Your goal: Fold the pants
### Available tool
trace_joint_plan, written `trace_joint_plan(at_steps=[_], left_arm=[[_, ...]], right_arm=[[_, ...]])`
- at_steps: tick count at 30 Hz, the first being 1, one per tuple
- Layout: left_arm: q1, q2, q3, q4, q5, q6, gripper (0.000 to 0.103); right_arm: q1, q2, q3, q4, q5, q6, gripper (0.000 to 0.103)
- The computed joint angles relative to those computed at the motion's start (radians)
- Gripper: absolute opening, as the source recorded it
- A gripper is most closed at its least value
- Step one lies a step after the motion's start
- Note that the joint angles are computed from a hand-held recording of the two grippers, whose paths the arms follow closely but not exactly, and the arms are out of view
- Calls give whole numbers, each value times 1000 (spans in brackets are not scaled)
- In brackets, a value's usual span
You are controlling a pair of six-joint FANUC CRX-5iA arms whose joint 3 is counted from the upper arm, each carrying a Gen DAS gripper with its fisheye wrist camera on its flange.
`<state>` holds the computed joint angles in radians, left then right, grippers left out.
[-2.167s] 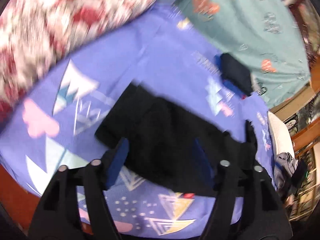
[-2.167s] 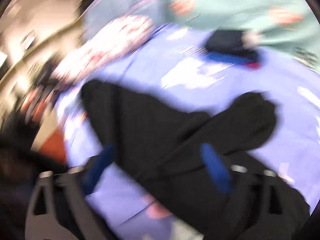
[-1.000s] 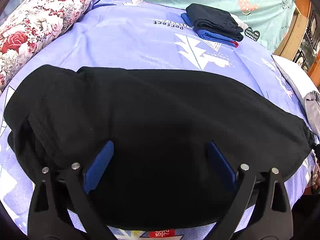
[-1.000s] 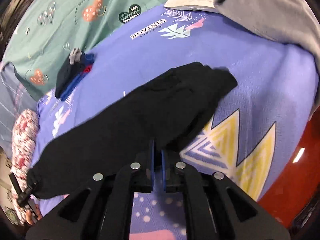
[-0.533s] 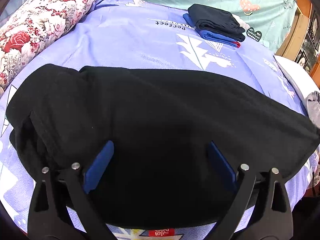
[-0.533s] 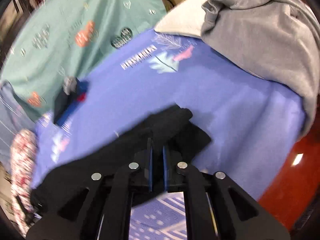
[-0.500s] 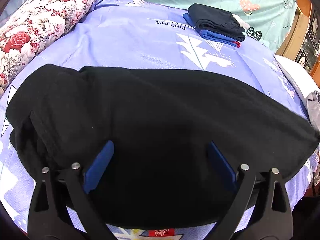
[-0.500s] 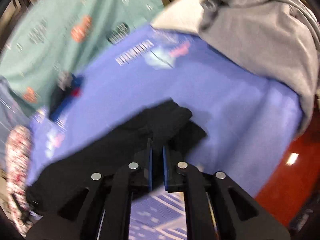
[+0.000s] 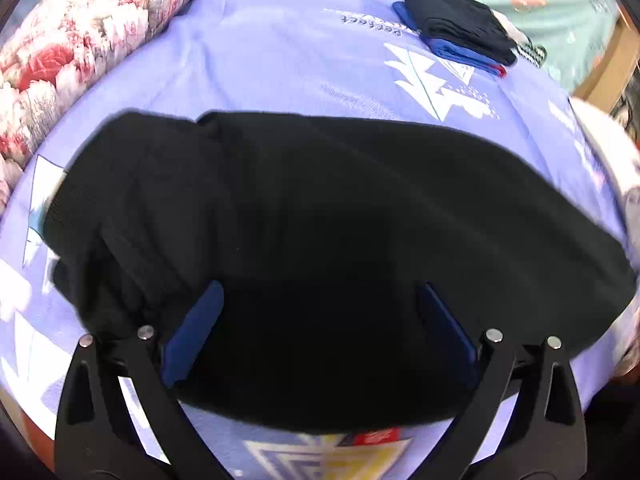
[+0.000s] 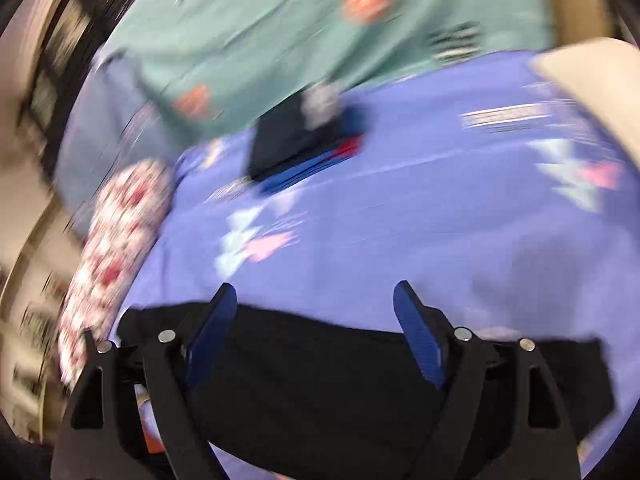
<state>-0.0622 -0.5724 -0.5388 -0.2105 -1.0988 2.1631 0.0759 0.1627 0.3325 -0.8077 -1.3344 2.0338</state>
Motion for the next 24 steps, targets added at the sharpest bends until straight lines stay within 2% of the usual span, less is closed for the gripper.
trace_joint_plan(at_steps=[2, 4, 10, 12, 13, 15, 17, 21, 24], left_arm=[[-66, 11, 24, -56, -46, 55, 99], [-47, -16, 11, -31, -53, 44, 99], [-41, -3, 53, -5, -102, 34, 98], [-16, -33, 47, 37, -36, 3, 98], [-31, -28, 62, 16, -23, 17, 99], [-75, 7, 101, -45, -1, 55, 99], [-62, 62, 115, -33, 15, 37, 99], [-34, 163, 116, -11, 25, -1, 99], [-49, 166, 89, -34, 47, 18, 99]], right_arm=[[90, 118, 118, -10, -113, -30, 81], [186, 266, 262, -20, -245, -94, 81], [317, 487, 493, 0, -435, -200, 82], [327, 504, 514, -1, -509, -183, 82], [322, 511, 527, -10, -544, -171, 82], [301, 532, 564, -76, -647, -184, 82], [282, 545, 588, -147, -719, -213, 84], [284, 542, 555, -173, -765, -243, 86], [298, 557, 554, -150, -769, -261, 86]])
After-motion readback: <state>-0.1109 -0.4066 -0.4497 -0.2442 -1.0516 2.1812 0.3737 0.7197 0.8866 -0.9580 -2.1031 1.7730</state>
